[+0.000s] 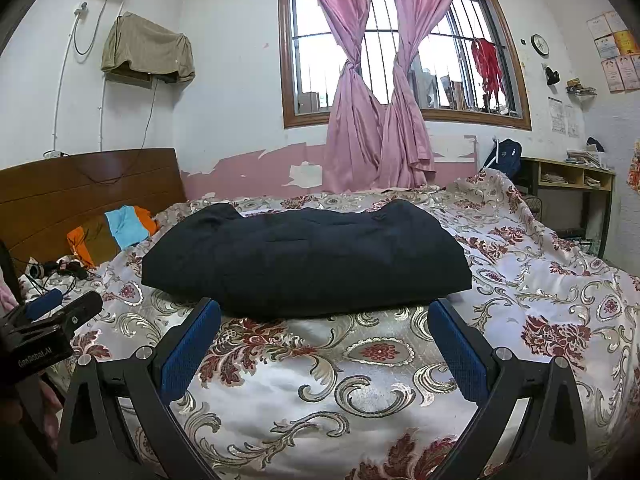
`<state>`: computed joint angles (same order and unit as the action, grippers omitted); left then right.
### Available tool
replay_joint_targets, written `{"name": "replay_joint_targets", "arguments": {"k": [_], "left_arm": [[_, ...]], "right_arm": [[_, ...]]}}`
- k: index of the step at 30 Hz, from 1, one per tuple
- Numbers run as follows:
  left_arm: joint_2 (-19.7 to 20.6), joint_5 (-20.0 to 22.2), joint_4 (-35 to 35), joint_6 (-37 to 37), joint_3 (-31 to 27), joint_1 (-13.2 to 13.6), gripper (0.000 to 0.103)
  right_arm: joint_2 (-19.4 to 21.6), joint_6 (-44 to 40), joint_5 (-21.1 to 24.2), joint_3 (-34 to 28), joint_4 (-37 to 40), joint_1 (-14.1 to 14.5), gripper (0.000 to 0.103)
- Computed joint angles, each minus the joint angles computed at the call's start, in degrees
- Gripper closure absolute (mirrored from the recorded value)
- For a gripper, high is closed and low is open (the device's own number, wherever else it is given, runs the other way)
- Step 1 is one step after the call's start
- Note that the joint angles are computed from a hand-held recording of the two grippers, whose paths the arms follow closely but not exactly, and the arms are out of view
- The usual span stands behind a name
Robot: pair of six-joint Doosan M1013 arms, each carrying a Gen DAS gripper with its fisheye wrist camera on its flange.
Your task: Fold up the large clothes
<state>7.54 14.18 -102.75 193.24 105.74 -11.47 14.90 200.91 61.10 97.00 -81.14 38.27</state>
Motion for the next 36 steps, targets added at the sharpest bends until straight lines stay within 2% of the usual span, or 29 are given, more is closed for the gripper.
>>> {"name": "replay_joint_targets", "arguments": {"k": [36], "left_arm": [[-0.1,-0.01,-0.55,0.61,0.06,-0.02,0.0]], "right_arm": [[-0.01,0.37,-0.19,0.21,0.01,0.03,0.001]]}}
